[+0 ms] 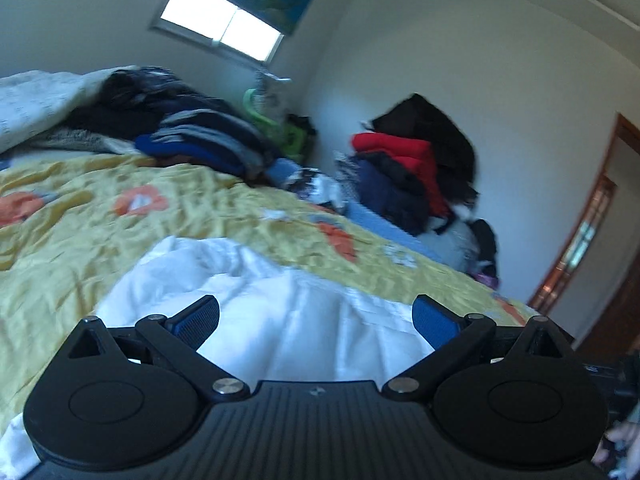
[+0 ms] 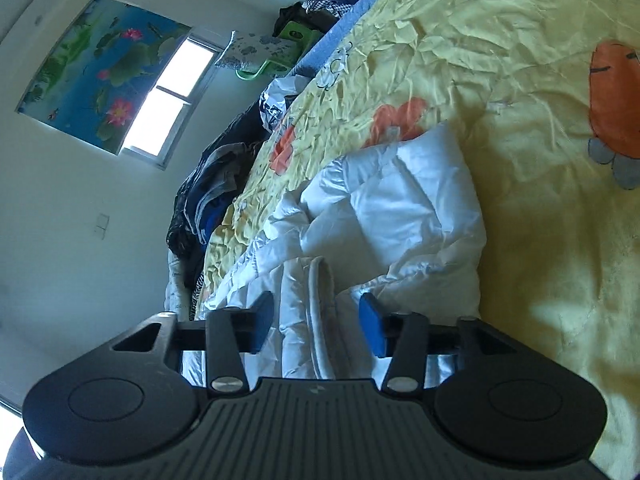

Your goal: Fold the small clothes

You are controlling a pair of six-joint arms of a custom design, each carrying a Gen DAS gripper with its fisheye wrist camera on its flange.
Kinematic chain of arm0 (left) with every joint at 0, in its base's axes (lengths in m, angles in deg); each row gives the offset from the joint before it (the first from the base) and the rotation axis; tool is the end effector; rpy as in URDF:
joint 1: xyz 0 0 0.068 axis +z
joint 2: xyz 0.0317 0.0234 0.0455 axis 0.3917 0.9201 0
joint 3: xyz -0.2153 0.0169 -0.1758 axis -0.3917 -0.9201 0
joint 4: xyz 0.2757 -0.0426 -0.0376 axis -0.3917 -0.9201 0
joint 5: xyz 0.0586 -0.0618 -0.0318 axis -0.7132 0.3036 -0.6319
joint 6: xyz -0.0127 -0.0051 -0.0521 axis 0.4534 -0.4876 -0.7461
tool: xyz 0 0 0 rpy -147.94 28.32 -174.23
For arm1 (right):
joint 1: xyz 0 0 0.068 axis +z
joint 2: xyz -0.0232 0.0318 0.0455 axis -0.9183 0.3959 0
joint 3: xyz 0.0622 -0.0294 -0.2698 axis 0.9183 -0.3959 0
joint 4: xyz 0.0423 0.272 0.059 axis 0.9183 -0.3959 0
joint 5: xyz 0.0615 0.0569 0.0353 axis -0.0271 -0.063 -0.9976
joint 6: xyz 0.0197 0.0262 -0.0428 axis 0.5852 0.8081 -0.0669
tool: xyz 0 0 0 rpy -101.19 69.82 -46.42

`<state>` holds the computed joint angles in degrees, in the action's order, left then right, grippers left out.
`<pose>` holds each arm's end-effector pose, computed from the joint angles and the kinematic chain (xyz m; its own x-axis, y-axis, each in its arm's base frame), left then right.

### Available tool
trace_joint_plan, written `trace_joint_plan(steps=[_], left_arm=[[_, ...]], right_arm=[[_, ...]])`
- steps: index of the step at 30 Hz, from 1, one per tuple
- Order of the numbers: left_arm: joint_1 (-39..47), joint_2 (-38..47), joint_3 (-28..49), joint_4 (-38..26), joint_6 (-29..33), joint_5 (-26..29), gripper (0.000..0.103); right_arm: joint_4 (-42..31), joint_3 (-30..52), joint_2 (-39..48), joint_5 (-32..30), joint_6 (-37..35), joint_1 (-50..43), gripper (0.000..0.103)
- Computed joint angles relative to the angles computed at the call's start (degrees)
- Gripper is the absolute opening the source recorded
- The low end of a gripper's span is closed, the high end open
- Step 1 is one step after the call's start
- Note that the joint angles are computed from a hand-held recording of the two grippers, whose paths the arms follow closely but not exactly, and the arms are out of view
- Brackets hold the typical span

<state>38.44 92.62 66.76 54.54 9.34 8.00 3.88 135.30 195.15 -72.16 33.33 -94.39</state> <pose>0.1767 0.0338 0.1342 -0.3815 -0.3798 -0.8427 0.0065 0.9106 -0.4133 0.3009 -0.1234 0.0929 -0.7786 0.5508 -0.3007 0.0469 0.5289 0.8474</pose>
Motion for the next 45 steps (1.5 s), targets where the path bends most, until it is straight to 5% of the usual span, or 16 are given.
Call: trace_joint_plan(steps=[8,11,14,15,20,27,31,36,41,45], left_arm=[[-1.2,7.7,4.0,0.7,0.7,-3.0,0.103],[-2.1,10.8,4.7,2.2,0.0,-3.1,0.103],[-4.8,13.8,5.6,3.5,-0.2,-5.7,0.103],[-5.4,14.2,5.8,3.6,-0.3,-6.3,0.103],[-6.4,15.0,7.1,4.6,1.0,-6.1,0.103],[-8.7,29.8,19.4,3.2,3.5,-7.3,0.103],[-12.8,41.3,25.8,0.7,7.2,-17.4,0.103],[-16.1,47.1,25.6,5.9,10.5,-23.9,0.103],[-16.7,47.1,26.9,3.1,11.3,-25.7,0.103],[-15.0,38.4,23.5,0.2,11.1,-23.9,0.103]], right_arm=[[-19.8,5.4,0.9,0.0,-14.2,2.6,0.068],[-19.0,5.3,2.0,0.2,-13.4,3.8,0.07],[-8.8,2.0,1.5,-0.8,-6.7,5.0,0.023],[-7.3,1.3,1.1,-1.1,-6.7,5.5,0.017],[-3.7,-2.5,-6.1,-0.4,-8.0,6.2,0.016],[-4.8,1.6,-5.5,3.5,-8.8,-0.7,0.016],[-5.3,3.3,0.8,5.9,-10.5,-2.8,0.015],[2.0,0.1,2.6,7.8,-8.4,-0.6,0.013],[1.9,-0.7,1.5,9.0,-7.9,-0.2,0.021],[-2.2,0.1,0.0,5.1,-7.0,-3.0,0.042]])
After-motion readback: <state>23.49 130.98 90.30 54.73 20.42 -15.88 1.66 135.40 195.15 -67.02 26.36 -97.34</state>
